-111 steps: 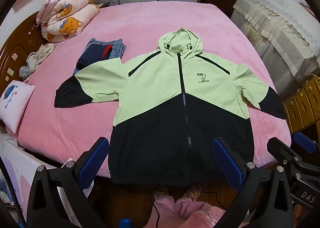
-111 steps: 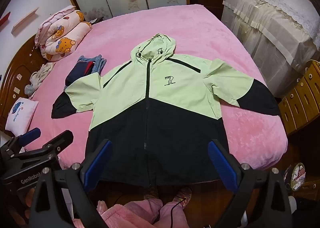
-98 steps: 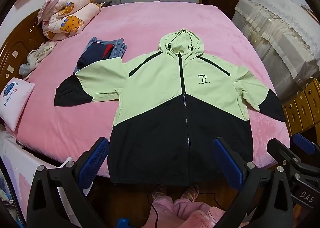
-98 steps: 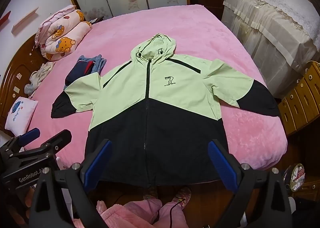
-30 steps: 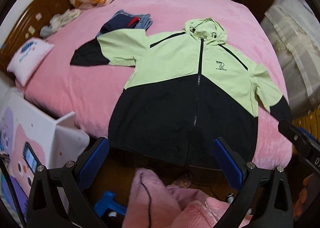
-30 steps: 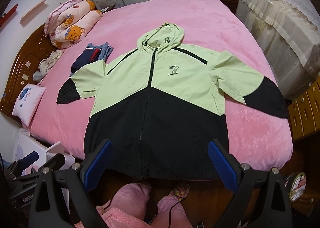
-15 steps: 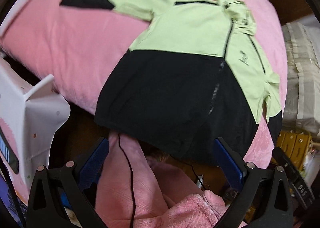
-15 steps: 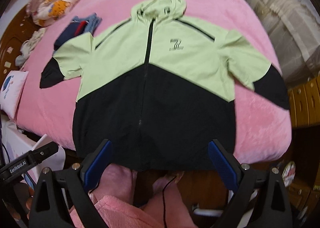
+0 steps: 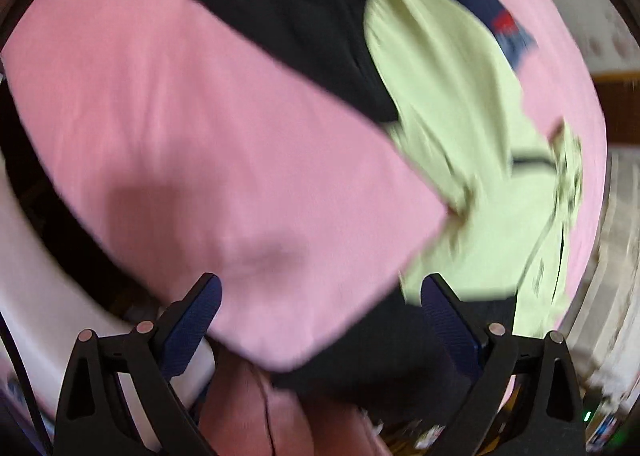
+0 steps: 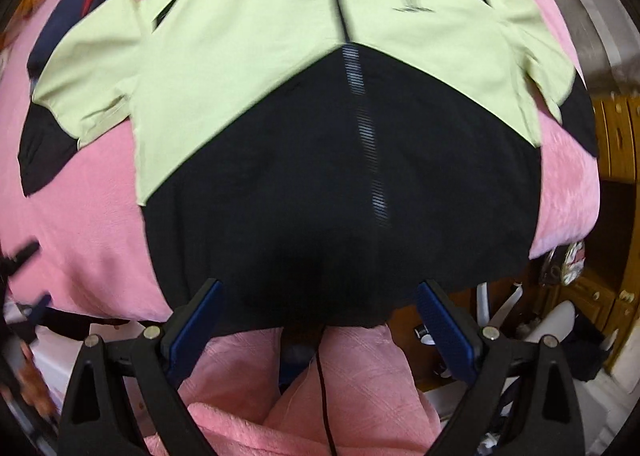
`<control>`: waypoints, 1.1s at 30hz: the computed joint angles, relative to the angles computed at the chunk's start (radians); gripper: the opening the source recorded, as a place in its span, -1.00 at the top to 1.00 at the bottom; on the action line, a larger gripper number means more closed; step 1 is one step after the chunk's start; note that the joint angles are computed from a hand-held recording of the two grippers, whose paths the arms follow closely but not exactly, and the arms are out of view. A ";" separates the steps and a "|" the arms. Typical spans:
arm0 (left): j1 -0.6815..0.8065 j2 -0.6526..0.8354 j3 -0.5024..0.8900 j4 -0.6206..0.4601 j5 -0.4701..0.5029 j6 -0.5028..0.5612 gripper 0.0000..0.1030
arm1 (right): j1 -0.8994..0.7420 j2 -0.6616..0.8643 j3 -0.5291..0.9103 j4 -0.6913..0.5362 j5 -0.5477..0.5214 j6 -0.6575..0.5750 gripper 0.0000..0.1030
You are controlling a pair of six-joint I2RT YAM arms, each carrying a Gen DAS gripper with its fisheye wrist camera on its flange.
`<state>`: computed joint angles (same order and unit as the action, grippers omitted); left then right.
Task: Fold large clothes
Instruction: 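Reach to the black sleeve cuff and grasp it with the left tool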
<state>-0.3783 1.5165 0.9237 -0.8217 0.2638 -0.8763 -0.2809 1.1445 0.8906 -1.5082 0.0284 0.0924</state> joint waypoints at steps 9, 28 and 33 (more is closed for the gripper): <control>0.372 0.311 0.075 0.393 0.044 0.126 -0.47 | 0.517 0.268 0.137 0.117 -0.098 0.320 -0.87; 0.538 0.638 0.208 0.668 0.018 -0.006 0.28 | 0.527 0.382 0.141 0.112 -0.065 0.358 -0.87; 0.534 0.544 0.125 0.741 0.045 0.008 0.68 | 0.528 0.345 0.084 0.136 -0.101 0.361 -0.87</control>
<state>0.1558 2.0610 1.0490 -0.0810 0.3088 -0.8682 0.2467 1.4896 0.9745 -1.3720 -0.0722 0.4533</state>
